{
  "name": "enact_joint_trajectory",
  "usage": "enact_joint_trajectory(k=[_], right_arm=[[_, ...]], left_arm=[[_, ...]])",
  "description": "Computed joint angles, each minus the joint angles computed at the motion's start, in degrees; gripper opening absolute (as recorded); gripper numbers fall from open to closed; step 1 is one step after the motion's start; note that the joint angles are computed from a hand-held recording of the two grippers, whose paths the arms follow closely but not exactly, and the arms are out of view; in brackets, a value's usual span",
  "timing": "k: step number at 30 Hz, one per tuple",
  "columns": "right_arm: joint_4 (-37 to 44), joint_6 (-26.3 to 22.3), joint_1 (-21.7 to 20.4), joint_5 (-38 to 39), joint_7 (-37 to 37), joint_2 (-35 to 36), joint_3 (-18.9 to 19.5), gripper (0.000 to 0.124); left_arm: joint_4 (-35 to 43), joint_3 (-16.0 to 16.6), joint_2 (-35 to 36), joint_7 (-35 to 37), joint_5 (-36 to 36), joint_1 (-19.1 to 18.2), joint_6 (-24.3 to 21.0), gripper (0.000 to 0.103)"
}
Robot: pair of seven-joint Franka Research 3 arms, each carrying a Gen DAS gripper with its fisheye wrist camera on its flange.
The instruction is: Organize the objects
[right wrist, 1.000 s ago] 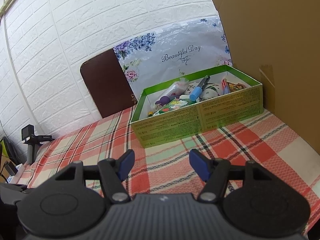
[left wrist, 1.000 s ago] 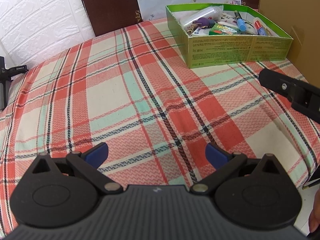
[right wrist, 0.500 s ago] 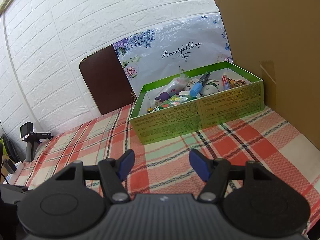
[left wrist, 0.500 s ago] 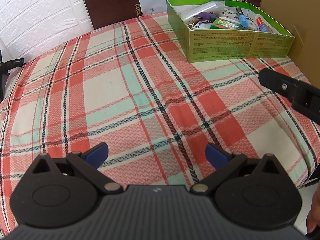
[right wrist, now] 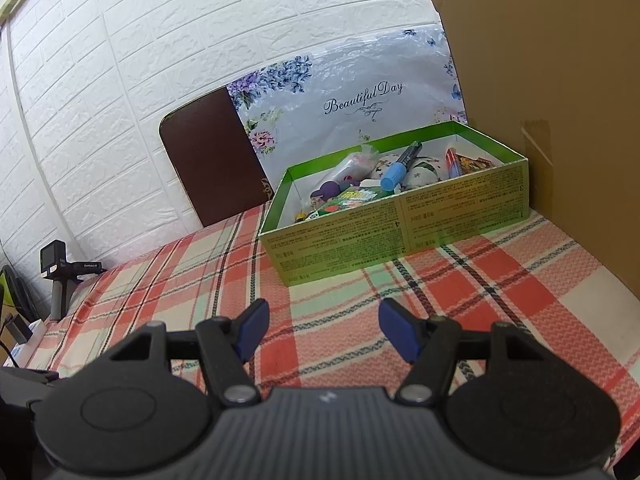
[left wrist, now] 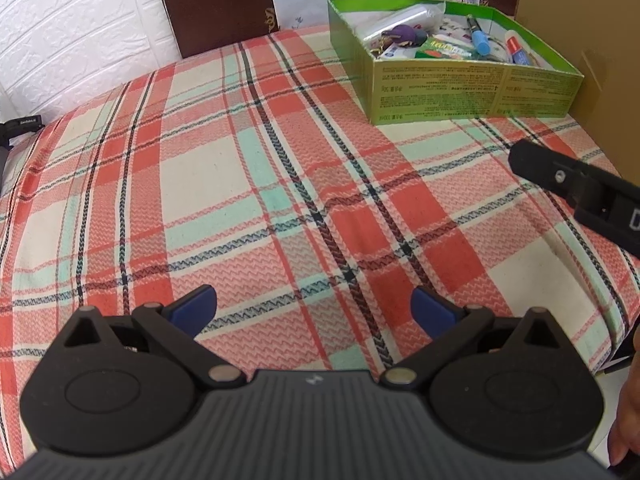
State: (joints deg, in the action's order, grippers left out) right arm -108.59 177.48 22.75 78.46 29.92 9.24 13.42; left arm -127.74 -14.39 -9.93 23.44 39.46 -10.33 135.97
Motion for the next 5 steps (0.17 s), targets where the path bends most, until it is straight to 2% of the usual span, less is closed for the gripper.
enact_joint_trajectory(k=[5], right_arm=[[-0.2, 0.1, 0.1, -0.7, -0.1, 0.1, -0.1, 0.064]], left_arm=[[-0.3, -0.3, -0.6, -2.1, 3.0, 0.5, 0.4, 0.103]])
